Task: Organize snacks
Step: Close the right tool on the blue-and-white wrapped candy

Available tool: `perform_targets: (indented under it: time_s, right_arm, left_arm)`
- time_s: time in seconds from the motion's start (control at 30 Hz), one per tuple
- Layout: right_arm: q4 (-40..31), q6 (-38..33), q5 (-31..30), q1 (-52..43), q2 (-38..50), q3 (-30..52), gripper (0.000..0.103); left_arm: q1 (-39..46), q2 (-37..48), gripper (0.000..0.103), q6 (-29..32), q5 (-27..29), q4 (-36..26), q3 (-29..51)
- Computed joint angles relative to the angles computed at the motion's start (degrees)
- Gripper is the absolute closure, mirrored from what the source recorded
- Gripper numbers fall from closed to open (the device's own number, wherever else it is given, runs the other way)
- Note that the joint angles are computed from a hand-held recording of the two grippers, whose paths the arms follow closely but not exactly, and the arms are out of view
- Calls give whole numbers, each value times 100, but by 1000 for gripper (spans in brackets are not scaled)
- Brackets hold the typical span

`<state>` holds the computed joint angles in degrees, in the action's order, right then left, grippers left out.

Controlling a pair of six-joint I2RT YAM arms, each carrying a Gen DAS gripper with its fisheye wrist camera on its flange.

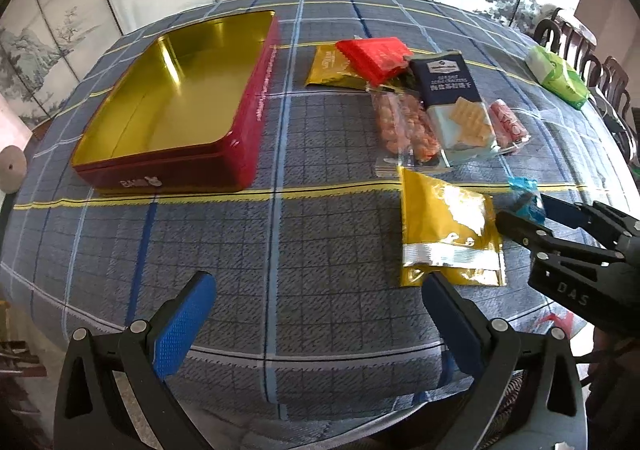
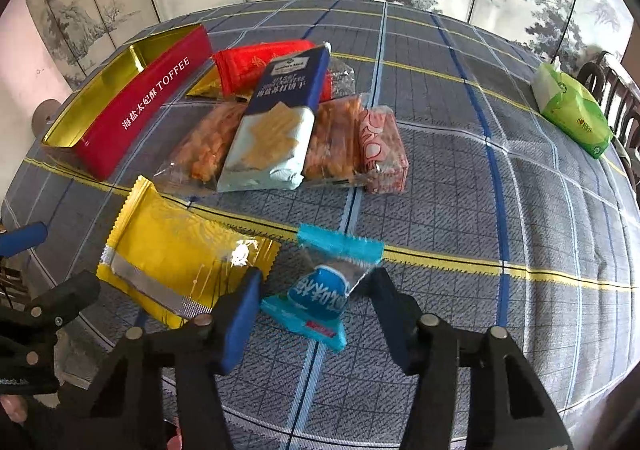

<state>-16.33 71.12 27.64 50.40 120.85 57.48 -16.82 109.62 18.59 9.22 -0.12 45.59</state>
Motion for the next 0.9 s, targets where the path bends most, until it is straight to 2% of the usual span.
perform_targets:
  time_s: [0.2, 0.57, 0.9]
  right_arm:
    - [-35, -75, 109, -5, -23, -60, 62]
    - [296, 31, 214, -82, -252, -544, 63]
    - [553, 22, 192, -114, -363, -768, 63]
  left_arm:
    - [-105, 54, 1, -15, 85, -79, 89]
    - [-320, 410, 1, -128, 476, -637, 700]
    - [-568, 883, 1, -195, 512, -758, 1123]
